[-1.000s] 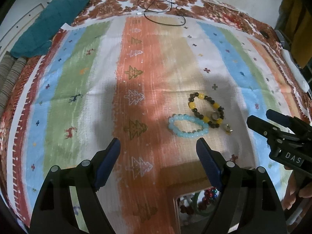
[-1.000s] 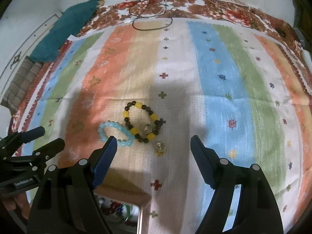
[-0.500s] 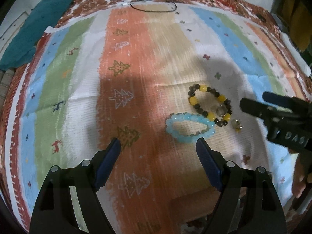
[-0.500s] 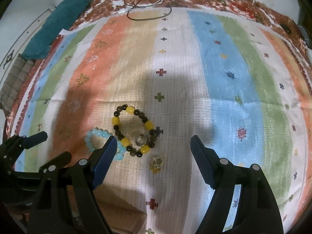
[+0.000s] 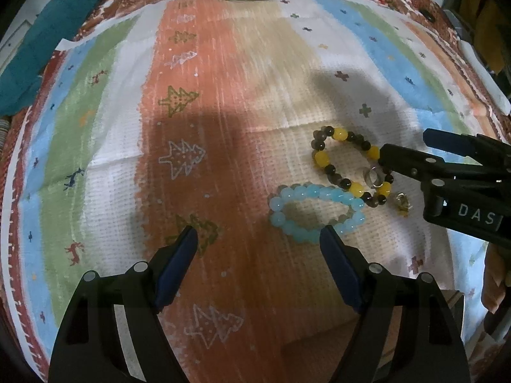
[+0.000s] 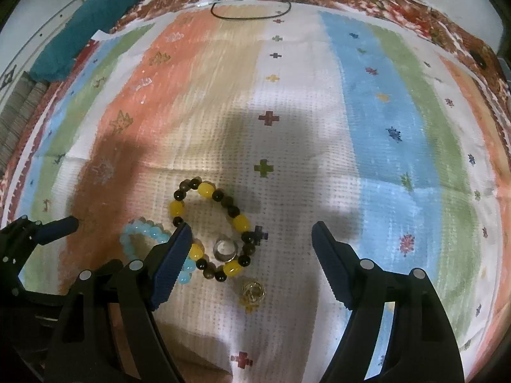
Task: Organize jewelry
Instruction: 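Move both tools forward to the light-blue and yellow-and-black bracelets, then grasp the light-blue bead bracelet with the left tool while the right tool grasps the yellow-and-black bracelet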
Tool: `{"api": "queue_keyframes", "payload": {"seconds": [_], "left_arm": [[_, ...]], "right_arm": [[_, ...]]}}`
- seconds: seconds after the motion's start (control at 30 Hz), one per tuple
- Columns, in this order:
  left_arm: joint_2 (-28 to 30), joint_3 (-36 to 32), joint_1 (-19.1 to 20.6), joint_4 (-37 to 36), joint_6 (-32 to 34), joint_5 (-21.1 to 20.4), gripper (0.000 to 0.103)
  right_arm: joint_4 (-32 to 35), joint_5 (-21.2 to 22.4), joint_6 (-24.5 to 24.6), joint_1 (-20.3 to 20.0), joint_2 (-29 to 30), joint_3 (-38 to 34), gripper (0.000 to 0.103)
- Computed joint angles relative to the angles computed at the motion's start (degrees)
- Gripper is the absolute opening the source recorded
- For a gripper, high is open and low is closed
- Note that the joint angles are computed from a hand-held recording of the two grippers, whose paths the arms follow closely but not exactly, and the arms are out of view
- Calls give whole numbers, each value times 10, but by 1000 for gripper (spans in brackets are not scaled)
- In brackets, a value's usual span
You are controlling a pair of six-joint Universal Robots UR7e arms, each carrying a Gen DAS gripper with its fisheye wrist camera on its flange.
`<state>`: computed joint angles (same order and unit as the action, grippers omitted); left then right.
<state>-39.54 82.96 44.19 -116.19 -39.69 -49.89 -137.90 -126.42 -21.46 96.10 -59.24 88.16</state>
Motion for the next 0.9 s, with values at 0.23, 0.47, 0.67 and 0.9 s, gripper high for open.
{"api": "queue_keyframes", "payload": {"seconds": [0.23,0.47,0.67,0.9], "left_arm": [[5,-4,9,-12,5,-3,77],[23,-22,17,-3,22,-10,72],[38,-37,20,22,20,6,60],[34,-41,24,25,4,8,16]], "right_arm": [[20,-3,0,-2,14,-13,71],[21,-10,-9,-7,27,-20,59],[-13,-28,-45,-4,40,-12,35],[-29,-21,-63,-2,45,-11,13]]}}
